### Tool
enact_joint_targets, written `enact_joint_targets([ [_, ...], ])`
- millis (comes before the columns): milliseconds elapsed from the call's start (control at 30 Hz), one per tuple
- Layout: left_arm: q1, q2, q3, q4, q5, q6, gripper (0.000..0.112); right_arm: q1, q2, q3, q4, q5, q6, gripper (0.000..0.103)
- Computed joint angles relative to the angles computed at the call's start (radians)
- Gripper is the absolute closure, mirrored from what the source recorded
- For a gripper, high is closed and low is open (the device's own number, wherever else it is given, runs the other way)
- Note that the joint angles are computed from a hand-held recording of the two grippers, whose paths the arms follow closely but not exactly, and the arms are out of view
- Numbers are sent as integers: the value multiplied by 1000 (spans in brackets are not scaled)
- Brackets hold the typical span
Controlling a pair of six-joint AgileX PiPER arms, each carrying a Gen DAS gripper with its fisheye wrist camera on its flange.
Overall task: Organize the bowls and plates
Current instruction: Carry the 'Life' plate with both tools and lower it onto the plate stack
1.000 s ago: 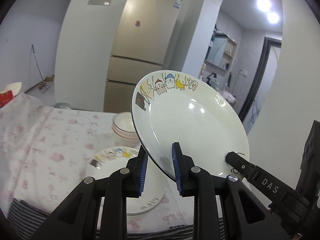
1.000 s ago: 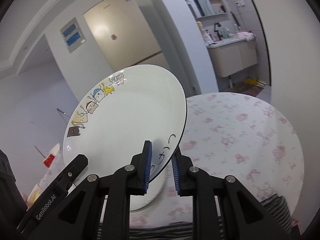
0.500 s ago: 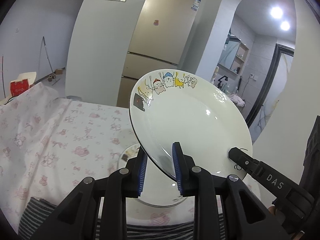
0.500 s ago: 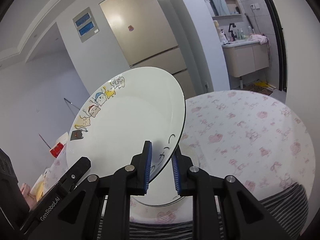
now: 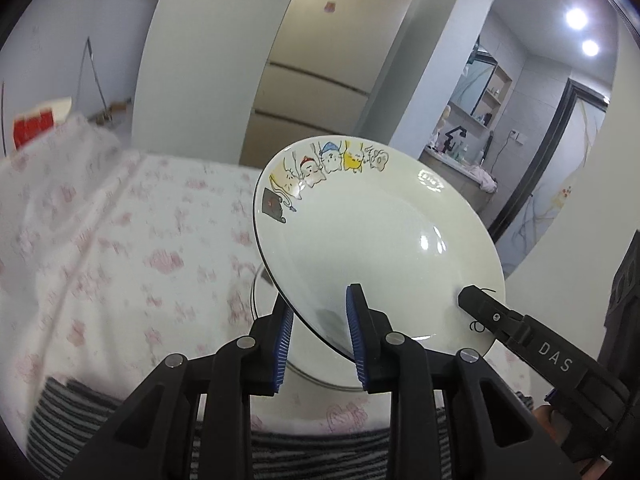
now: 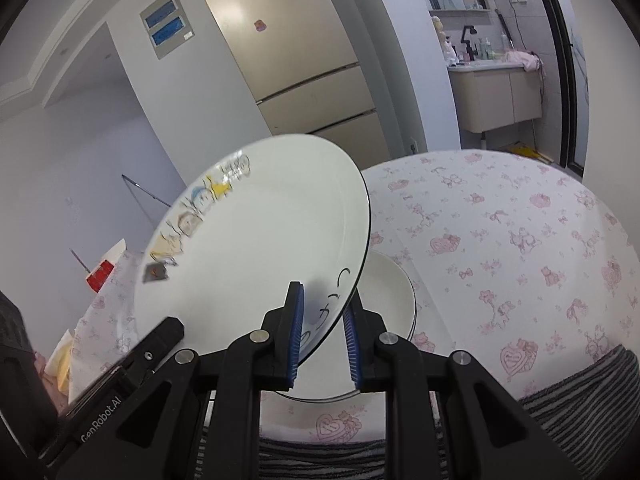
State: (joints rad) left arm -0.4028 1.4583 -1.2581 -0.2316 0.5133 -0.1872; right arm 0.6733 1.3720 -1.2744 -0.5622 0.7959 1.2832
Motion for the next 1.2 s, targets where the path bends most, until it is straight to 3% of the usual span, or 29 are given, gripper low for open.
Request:
enact_joint_targets([
  [633,2,101,53,43,-63,-1,83,-40,87,77,79,-100,-16,83],
  [733,-18,132,53,136,-72,-98,83,-47,106,80,93,-114,-23,83],
  [867,2,161,43,45,-61,-8,83,-74,115,107,140,-150,-46,83],
  [1200,-8,191,37,63,-63,-11,82,-108,124,147,199,-204,-72,82],
])
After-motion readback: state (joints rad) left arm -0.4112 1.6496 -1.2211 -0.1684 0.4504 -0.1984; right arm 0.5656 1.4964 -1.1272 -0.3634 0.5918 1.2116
